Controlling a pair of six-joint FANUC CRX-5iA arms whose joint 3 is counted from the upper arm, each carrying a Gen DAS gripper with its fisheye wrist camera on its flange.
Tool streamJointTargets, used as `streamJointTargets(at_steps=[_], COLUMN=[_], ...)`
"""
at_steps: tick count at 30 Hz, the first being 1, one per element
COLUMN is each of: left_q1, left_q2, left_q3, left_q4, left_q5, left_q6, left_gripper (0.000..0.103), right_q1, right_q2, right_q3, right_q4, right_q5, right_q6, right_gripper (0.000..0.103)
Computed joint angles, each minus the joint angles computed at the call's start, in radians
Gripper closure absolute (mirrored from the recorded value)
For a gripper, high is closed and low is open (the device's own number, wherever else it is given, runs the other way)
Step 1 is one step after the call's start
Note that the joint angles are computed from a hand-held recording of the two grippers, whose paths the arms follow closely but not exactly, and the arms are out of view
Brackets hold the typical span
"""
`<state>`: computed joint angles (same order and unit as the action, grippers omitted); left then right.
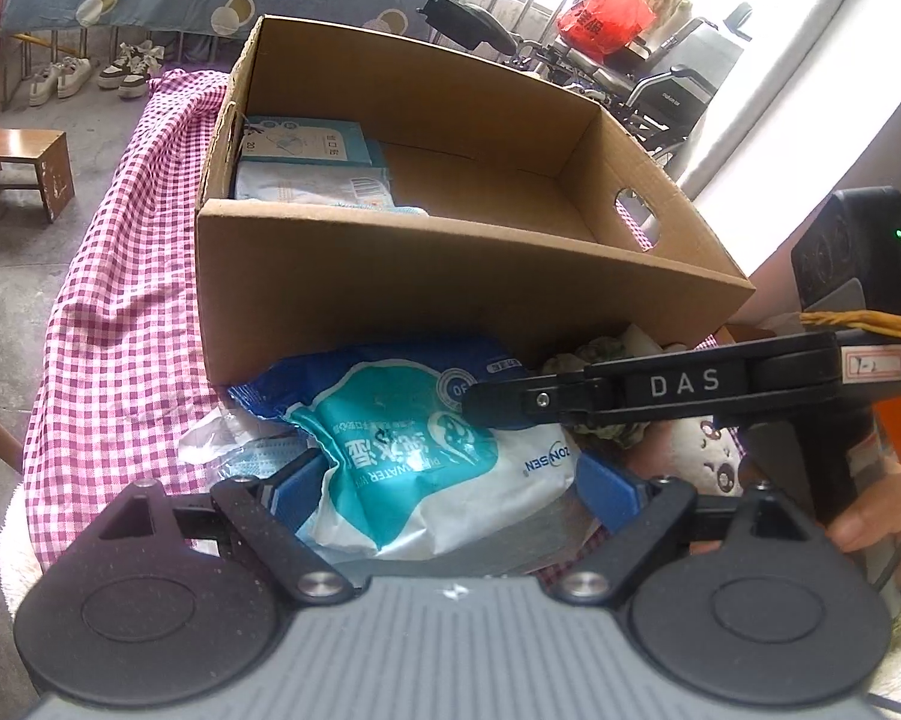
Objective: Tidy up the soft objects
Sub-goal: 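Reach the right gripper to the ZONSEN wet-wipes pack and grasp it, then lift the wet-wipes pack into the box and lower it beside the bandage box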
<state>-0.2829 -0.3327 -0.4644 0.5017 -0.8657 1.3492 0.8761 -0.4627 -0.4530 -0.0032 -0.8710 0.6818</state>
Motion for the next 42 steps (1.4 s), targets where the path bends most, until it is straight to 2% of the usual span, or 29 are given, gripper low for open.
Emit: streamJointTargets(at_steps=[10,14,17,21,24,30,35,41,42], left_q1=[-0.056,-0.086,-0.101,-0.111,-0.115,-0.123,-0.102,-0.074,-0.071], left_q2=[-0.068,-0.013,0.05,0.173,0.289,0.531,0.725,0.937,0.972], left_q3=[0.117,0.214,0.287,0.397,0.501,0.718,0.921,1.146,1.189], left_q4=[-0.115,-0.143,-0.139,-0.105,-0.098,-0.123,-0.118,-0.131,-0.152], left_q5=[-0.009,-0.001,0.008,0.003,-0.033,-0.109,-0.213,-0.345,-0.38], left_q6=[0.095,0.095,0.073,0.044,0.051,0.1,0.155,0.267,0.295], left_gripper=[0.013,0.012,0.012,0.012,0.012,0.012,0.012,0.013,0.014], right_q1=[0.023,-0.046,-0.157,-0.353,-0.513,-0.695,-0.712,-0.646,-0.648], right_q2=[-0.129,-0.137,-0.105,-0.011,0.108,0.373,0.539,0.669,0.686], right_q3=[-0.021,0.024,0.101,0.231,0.35,0.561,0.695,0.756,0.765], right_q4=[0.022,-0.033,-0.135,-0.328,-0.469,-0.576,-0.503,-0.277,-0.271], right_q5=[0.071,0.088,0.066,-0.014,-0.117,-0.306,-0.357,-0.287,-0.291], right_q6=[-0.013,0.082,0.218,0.435,0.579,0.679,0.671,0.662,0.664], right_gripper=[0.067,0.067,0.067,0.067,0.067,0.067,0.067,0.066,0.066])
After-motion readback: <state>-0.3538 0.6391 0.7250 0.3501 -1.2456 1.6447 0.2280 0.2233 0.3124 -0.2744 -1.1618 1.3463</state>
